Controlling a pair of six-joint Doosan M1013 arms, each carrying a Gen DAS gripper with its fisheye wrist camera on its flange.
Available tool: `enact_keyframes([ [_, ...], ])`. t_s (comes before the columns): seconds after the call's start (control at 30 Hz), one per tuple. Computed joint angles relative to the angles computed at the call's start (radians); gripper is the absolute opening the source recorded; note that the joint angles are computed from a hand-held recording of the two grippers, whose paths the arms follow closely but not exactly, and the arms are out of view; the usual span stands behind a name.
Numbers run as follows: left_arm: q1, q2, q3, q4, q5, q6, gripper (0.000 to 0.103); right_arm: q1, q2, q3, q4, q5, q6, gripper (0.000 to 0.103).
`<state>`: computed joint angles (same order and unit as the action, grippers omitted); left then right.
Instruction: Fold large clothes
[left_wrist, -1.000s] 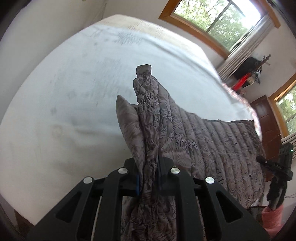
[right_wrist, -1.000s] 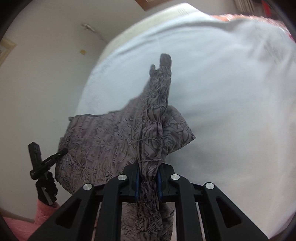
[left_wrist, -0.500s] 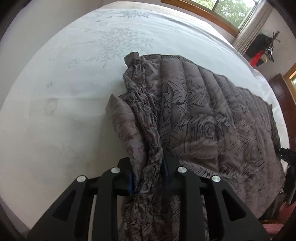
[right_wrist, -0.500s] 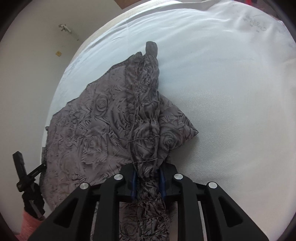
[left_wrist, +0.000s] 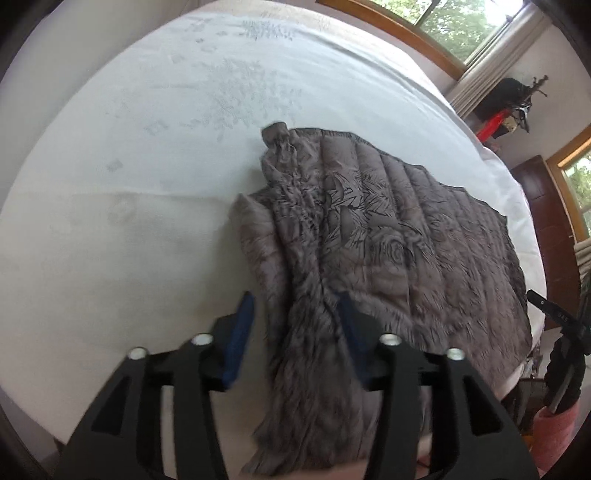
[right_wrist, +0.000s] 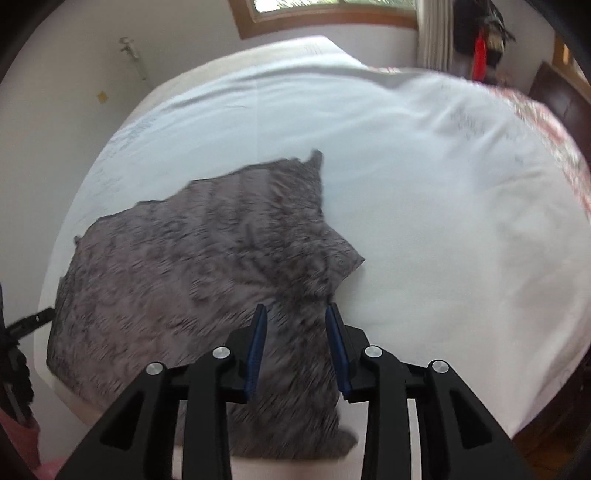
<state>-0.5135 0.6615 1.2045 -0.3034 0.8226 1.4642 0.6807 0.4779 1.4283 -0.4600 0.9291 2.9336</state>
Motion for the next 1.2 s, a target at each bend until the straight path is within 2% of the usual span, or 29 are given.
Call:
enact_keyframes([
  [0.13, 0.018, -0.025, 0.043, -0.093, 0.007, 0.073, 0.063, 0.028, 0.011, -0.027, 0.026, 0.025, -0.029, 0.033],
  [0.33, 0.019, -0.001, 0.046, -0.151, 0.04, 0.09, 0.064, 0.031, 0.05, -0.05, 0.081, 0.062, -0.05, 0.032],
  [0.4, 0.024, 0.006, 0.046, -0.194, 0.046, 0.114, 0.064, 0.023, 0.048, -0.035, 0.106, 0.041, -0.053, 0.032],
  [0.53, 0.014, 0.021, 0.032, -0.166, 0.041, 0.095, 0.067, 0.007, 0.052, -0.017, 0.152, 0.007, -0.075, 0.031],
  [0.73, 0.018, 0.046, 0.018, -0.22, 0.039, 0.069, 0.069, -0.008, 0.056, -0.004, 0.197, -0.024, -0.122, 0.031],
  [0.8, 0.019, 0.046, 0.021, -0.237, 0.029, 0.066, 0.066, -0.01, 0.055, -0.001, 0.208, -0.027, -0.139, 0.031],
  [0.9, 0.026, 0.037, 0.04, -0.292, 0.018, 0.106, 0.053, -0.01, 0.052, 0.001, 0.216, -0.029, -0.159, 0.031],
  [1.07, 0.026, 0.005, 0.093, -0.33, -0.05, 0.106, 0.027, -0.021, 0.05, 0.001, 0.264, -0.043, -0.191, 0.031],
  [1.2, 0.004, -0.026, 0.109, -0.254, -0.102, 0.034, 0.023, -0.031, 0.055, -0.007, 0.292, -0.037, -0.226, 0.031],
])
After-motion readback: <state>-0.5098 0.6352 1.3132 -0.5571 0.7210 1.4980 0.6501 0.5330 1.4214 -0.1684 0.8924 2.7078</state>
